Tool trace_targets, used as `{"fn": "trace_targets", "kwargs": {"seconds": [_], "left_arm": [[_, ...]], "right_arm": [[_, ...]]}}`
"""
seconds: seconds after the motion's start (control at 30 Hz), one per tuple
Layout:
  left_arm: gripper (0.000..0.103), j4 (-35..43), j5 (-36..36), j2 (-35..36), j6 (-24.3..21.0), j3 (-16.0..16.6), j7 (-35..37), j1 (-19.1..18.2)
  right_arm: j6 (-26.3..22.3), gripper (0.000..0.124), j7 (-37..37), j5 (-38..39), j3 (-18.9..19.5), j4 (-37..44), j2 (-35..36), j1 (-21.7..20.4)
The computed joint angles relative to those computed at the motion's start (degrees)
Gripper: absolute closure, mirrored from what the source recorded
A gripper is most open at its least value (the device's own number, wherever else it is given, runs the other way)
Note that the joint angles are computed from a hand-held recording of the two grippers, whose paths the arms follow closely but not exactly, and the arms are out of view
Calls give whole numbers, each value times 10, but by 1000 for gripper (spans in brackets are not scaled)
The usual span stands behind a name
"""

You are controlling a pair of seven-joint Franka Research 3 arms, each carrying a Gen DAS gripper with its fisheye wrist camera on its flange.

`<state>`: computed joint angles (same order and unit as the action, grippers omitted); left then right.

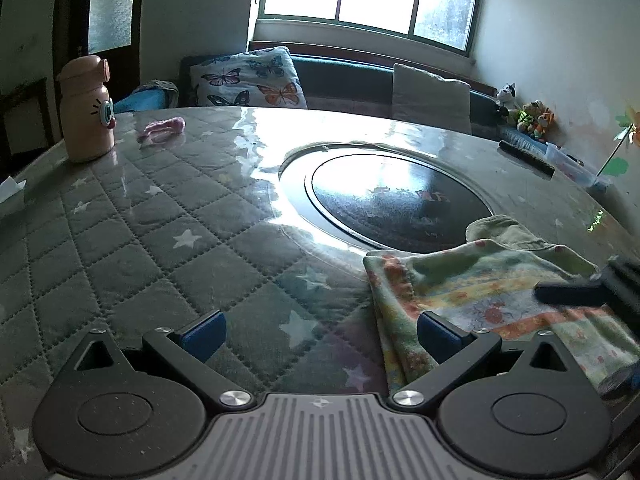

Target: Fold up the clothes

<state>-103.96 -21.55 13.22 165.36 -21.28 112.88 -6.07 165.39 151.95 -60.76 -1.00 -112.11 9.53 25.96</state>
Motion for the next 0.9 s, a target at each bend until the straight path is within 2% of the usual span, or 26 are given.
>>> {"fn": "trace_targets", "kwargs": {"seconds": [0.13,0.23,0.37,0.57,0.67,0.9], "left_arm": [[0,3,0,2,-4,0,-3,1],[0,4,3,3,-6,2,-6,0],[0,5,8,3,-9,4,-13,-1],[0,3,10,1,-11,4,-13,-2],[0,2,10,0,-11,3,-11,-3],[0,-3,1,-3,-11,0,-1,-4]], "right_arm": [[-5,21,-10,0,0,3,0,4],[4,21,15,-24,-3,10,-1,5],[6,21,-47,35,8,18,17,-2],[23,21,-63,55,-4,-12,-15,2],[5,21,-33,25,-1,-36,-48,-6],[-64,21,23,-6,40,-119,-135,-56]]}}
